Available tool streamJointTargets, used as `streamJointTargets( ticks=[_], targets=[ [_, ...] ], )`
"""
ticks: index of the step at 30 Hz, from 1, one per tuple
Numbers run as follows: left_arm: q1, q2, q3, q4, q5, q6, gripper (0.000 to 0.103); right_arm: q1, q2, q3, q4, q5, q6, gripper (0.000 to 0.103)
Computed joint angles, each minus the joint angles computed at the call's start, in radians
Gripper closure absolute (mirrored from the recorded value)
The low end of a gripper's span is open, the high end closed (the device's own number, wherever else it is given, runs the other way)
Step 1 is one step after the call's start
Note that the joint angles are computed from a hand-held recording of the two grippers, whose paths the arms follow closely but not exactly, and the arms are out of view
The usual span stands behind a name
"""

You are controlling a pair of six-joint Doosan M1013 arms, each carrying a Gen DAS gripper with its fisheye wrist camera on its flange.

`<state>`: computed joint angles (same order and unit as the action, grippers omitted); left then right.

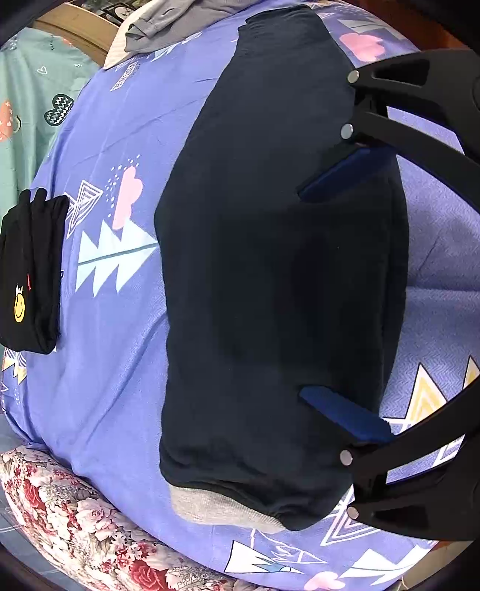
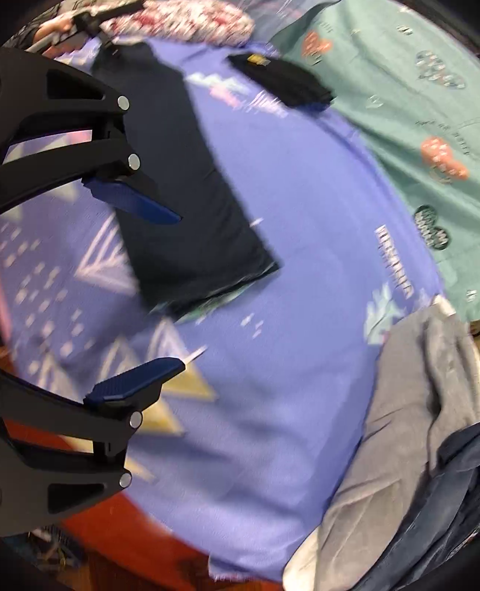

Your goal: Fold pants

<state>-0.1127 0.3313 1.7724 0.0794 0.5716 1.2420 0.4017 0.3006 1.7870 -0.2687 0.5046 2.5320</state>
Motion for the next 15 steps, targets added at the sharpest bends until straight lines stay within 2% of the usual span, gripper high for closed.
streamJointTargets(
  ticks=[4, 8, 12, 13, 14, 15],
  targets=[
    [0.005, -0.004, 0.003, -0.02, -0.004, 0.018, 0.002, -0.014, -0.002, 0.023, 0.196, -0.074, -0.168, 0.028],
    [0.004, -0.015, 0.01, -0.017, -0.012, 0.026, 0.002, -0.011, 0.019, 0.004, 0.289, -0.071, -0.242, 0.028],
    [0.006, -0.016, 0.016, 0.006, -0.016, 0.012, 0.002, -0.008, 0.025, -0.005, 0.248, -0.073, -0.182, 0.029],
    [0.008, -0.014, 0.015, 0.012, -0.012, 0.0, 0.002, -0.011, 0.025, -0.002, 0.225, -0.084, -0.135, 0.034],
    [0.012, -0.011, 0.013, 0.012, -0.008, -0.009, 0.002, -0.014, 0.025, 0.0, 0.209, -0.096, -0.099, 0.044],
    [0.015, -0.01, 0.014, 0.007, -0.009, -0.009, 0.002, -0.017, 0.027, 0.0, 0.197, -0.101, -0.074, 0.05]
  ],
)
